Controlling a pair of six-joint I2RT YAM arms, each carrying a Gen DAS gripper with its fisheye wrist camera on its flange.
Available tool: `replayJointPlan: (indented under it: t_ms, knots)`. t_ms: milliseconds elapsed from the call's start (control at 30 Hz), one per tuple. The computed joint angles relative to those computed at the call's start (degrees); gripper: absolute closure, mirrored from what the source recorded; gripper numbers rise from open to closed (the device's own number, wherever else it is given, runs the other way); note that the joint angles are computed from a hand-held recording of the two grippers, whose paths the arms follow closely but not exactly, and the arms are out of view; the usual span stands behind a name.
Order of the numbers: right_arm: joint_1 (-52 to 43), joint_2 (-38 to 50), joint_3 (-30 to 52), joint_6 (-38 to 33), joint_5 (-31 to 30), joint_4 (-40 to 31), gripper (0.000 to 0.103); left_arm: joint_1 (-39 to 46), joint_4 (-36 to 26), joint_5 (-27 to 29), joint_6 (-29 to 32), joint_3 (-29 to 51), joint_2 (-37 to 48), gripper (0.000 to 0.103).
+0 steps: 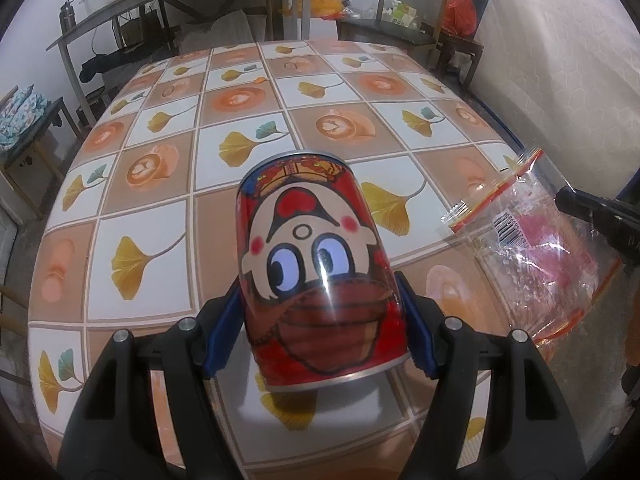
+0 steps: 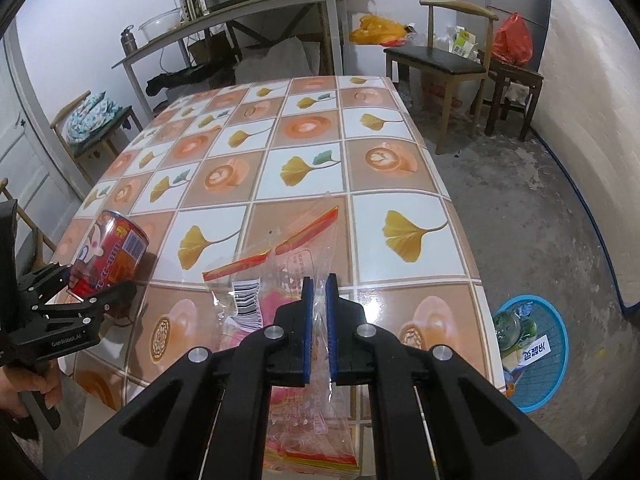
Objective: Collect trash
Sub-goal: 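Lift the plastic bag with the right gripper while the left holds the can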
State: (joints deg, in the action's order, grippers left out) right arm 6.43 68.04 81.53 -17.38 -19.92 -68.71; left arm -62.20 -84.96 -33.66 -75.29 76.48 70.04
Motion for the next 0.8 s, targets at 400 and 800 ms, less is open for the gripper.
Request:
replayJointPlan:
  t_ms: [400,800]
  knots:
    - [-1.52,-0.01,0.82,-0.50,-1.50,-0.47,0.097,-1.45,-2.56,-1.64,-1.20,2.49,1.75,0.037]
    - [-1.83,0.34,1.76,-0.58,-2.00,-0.83,0.097,-2.47,-3.97,-2.52,-2.43,3.59,2.47,0.037]
